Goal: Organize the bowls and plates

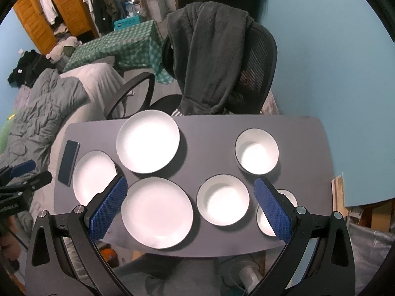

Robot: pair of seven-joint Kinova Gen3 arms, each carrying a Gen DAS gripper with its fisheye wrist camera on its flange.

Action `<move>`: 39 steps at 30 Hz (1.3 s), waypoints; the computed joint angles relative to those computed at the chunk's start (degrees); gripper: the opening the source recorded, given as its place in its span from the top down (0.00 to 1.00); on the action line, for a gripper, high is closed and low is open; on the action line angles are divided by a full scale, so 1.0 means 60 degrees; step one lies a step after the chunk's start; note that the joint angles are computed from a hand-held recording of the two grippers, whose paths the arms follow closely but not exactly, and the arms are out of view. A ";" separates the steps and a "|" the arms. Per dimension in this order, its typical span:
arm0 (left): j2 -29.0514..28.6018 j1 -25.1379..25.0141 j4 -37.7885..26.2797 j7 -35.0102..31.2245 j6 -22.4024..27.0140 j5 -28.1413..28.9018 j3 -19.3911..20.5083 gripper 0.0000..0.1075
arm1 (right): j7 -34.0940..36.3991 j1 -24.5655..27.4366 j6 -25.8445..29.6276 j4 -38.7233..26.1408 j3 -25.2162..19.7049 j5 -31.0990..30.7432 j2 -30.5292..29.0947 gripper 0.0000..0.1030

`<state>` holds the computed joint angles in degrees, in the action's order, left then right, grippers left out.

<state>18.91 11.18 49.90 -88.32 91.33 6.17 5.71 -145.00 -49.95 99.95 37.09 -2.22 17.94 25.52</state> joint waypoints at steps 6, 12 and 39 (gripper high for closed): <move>0.0026 -0.0297 0.0498 -0.0535 -0.0143 0.0491 0.0108 0.25 | -0.0116 0.0267 -0.0345 0.0565 -0.0135 -0.0305 -0.0193 0.02; -0.0018 -0.0528 0.1473 -0.1060 -0.0690 0.1059 0.0168 0.25 | -0.0522 0.0539 -0.1295 0.2053 -0.0452 -0.0677 -0.0687 0.02; 0.2188 0.0891 0.1460 -0.3213 -0.0930 0.0143 0.0410 0.25 | -0.2439 0.1675 -0.5493 0.7885 -0.1487 -0.2724 -0.2101 0.15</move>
